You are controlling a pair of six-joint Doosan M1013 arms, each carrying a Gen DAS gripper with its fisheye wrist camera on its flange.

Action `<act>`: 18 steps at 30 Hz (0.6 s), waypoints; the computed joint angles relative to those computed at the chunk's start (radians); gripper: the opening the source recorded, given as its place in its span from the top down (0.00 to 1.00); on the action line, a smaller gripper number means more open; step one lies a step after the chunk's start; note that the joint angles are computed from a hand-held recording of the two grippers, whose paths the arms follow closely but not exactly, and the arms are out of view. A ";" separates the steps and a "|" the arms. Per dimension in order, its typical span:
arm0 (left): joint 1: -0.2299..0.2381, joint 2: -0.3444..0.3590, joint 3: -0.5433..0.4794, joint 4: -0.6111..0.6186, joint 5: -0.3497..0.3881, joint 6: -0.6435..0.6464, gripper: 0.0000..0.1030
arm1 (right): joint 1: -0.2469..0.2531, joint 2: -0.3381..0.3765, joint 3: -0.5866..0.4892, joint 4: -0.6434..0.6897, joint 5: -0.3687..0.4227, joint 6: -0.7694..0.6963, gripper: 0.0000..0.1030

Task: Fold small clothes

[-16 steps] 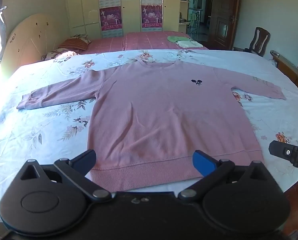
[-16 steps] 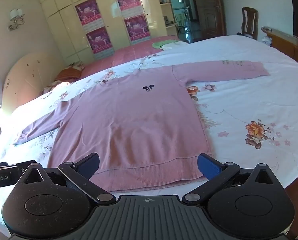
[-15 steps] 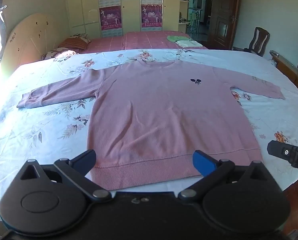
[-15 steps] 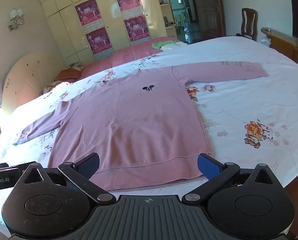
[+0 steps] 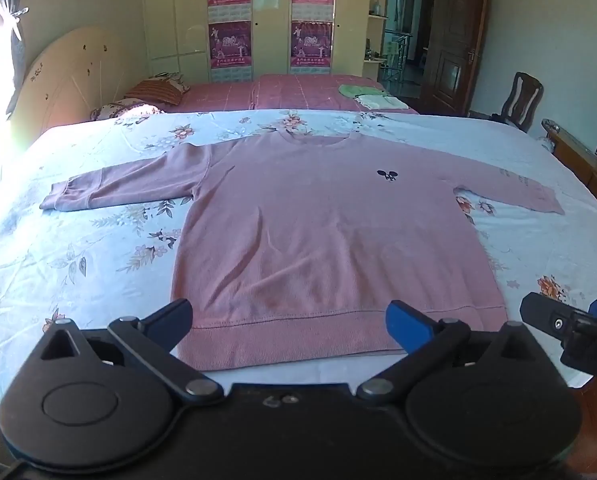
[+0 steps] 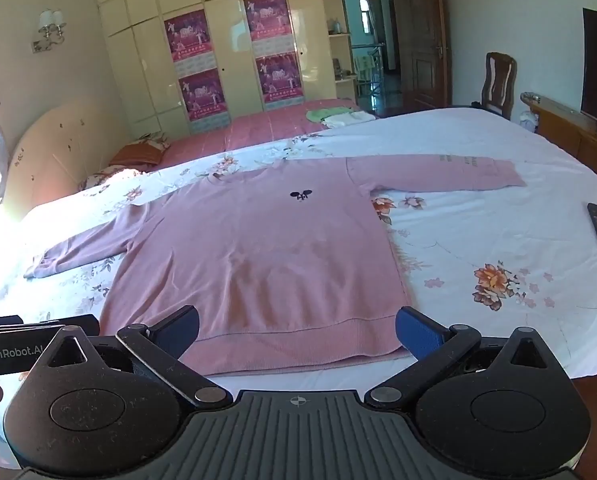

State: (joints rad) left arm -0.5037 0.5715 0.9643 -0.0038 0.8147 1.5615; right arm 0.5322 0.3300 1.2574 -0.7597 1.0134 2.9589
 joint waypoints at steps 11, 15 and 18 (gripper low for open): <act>-0.004 0.019 -0.026 0.034 0.017 -0.029 0.00 | 0.009 0.034 -0.050 -0.009 0.046 -0.019 0.00; -0.002 0.020 -0.026 0.028 0.021 -0.027 0.00 | 0.012 0.038 -0.054 -0.009 0.057 -0.015 0.00; -0.001 0.020 -0.025 0.028 0.022 -0.021 0.00 | 0.014 0.040 -0.057 -0.012 0.062 -0.011 0.00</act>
State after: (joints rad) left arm -0.5045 0.5911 0.9390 0.0240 0.8363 1.5404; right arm 0.5463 0.3702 1.2004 -0.7718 1.0750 2.9477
